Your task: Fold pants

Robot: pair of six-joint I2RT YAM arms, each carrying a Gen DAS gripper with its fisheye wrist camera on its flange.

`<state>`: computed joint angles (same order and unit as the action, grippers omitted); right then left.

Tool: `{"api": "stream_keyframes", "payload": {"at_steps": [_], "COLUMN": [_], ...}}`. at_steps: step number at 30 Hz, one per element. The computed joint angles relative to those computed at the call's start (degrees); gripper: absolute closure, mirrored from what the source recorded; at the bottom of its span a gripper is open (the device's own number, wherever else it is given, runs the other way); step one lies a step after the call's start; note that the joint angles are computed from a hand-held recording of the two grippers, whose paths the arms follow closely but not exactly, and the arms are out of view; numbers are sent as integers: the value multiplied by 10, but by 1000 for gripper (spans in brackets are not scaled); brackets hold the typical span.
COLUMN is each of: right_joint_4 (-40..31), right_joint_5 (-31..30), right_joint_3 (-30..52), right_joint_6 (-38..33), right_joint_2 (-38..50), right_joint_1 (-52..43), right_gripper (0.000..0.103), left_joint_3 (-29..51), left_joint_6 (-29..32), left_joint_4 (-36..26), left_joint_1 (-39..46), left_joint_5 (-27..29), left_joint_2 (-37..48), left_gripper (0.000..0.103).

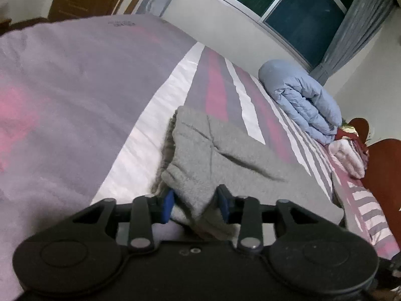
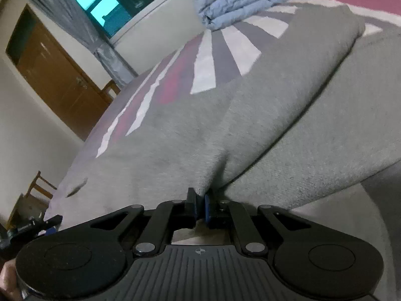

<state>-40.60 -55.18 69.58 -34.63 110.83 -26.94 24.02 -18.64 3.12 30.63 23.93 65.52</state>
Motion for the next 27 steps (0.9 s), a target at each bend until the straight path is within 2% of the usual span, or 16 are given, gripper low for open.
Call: {"api": "stream_keyframes", "payload": {"at_steps": [1,2,3,5,7,10,11,13,15,17,21,22,23,24,25,27], "right_joint_4": [-22,-37,-34,-17,-32,21,45,81,126,135,146,143,140,119,103,109], "right_joint_5": [2,-8,-19,-29,-34,-9,7,54,117,181,263,277,281,272,258,227], "right_joint_3": [16,28,34,43,77,78,75,73,77,107,118,134,147,159,181,151], "right_joint_6": [-9,-27,-28,-27,-22,31,65,118,166,178,131,118,107,95,95,71], "right_joint_2": [1,1,-8,-22,-9,-15,-22,-34,-42,-23,-2,15,29,37,52,28], "right_joint_1": [-6,-24,-33,-55,-59,-38,-22,22,70,117,154,159,159,149,137,104], "right_gripper": [90,79,77,77,77,77,77,71,52,44,44,44,62,101,99,100], "left_joint_3": [-6,-8,-11,-17,-16,15,25,50,70,84,82,71,58,49,42,46], "left_joint_6": [-7,-11,-16,-33,-60,-106,-120,-147,-167,-178,-153,-155,-156,-158,-158,-160], "left_joint_4": [-15,-39,-58,-87,-88,-75,-68,-58,-49,-43,-2,14,30,39,46,42], "left_joint_1": [-10,-30,-56,-108,-184,-308,-340,-397,-430,-460,-521,-523,-522,-521,-521,-530], "left_joint_5": [-26,-69,-112,-179,-253,-365,-400,-454,-473,-497,-585,-588,-585,-581,-580,-589], "left_joint_2": [-24,-57,-88,-148,-162,-95,-67,-6,47,95,163,162,156,150,144,146], "left_gripper": [61,57,57,57,56,50,46,44,43,38,33,33,33,33,33,33]}}
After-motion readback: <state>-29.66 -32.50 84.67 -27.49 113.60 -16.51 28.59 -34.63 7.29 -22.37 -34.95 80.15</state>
